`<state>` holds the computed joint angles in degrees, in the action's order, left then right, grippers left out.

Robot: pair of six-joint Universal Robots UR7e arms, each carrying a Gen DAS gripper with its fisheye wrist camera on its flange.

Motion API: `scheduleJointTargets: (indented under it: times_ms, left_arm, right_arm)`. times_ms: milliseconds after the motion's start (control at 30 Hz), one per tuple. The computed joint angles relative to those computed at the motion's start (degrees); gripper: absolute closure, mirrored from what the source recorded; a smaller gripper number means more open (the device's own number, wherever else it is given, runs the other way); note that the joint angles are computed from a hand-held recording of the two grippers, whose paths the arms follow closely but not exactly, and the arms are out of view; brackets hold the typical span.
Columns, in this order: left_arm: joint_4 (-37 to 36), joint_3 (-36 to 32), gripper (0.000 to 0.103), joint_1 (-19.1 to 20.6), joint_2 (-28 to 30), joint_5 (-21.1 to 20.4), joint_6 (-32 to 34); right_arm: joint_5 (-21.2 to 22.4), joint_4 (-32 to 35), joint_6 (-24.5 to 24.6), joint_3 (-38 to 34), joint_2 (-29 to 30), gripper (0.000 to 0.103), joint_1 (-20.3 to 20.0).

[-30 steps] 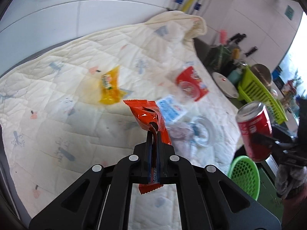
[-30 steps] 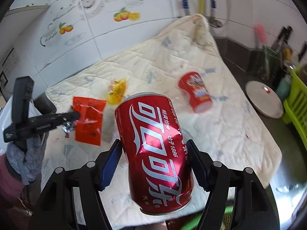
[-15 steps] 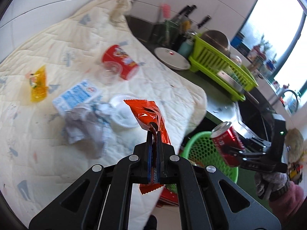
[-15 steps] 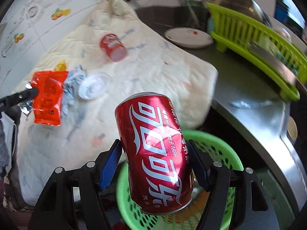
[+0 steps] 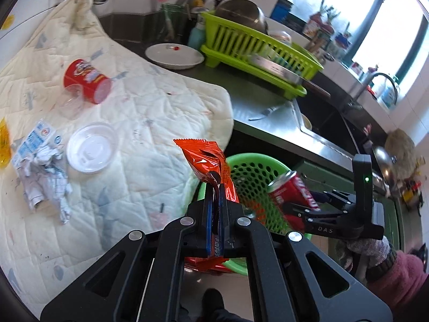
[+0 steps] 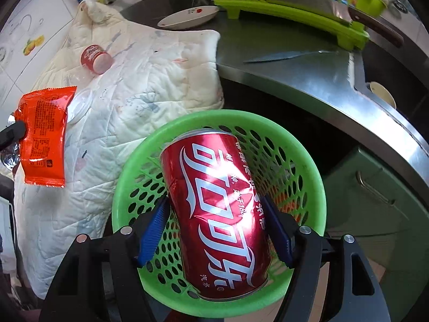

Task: Collect trash
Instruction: 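Open right tool to drop the can into the green basket while left tool drops the packet in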

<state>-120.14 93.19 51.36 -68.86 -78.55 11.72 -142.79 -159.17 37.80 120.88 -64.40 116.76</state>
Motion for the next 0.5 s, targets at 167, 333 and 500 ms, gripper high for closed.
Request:
scheduleJointTargets:
  times_ms: [167, 333, 500]
  left_arm:
    - [0.16, 1.65, 0.101, -1.62, 0.11, -1.33, 0.35]
    - [-0.23, 3.38, 0.101, -3.24, 0.22, -2.32, 1.07]
    - [0.02, 4.26, 0.101, -4.16, 1.11, -2.54, 1.21]
  right_arm:
    - [-0.98, -1.11, 1.7, 1.27, -0.87, 0.035, 1.21]
    - [-3.0, -0.81, 3.69, 2.66, -2.58, 0.035, 3.17]
    - [-5.47, 1.48, 7.49, 4.11, -4.62, 0.035, 5.54]
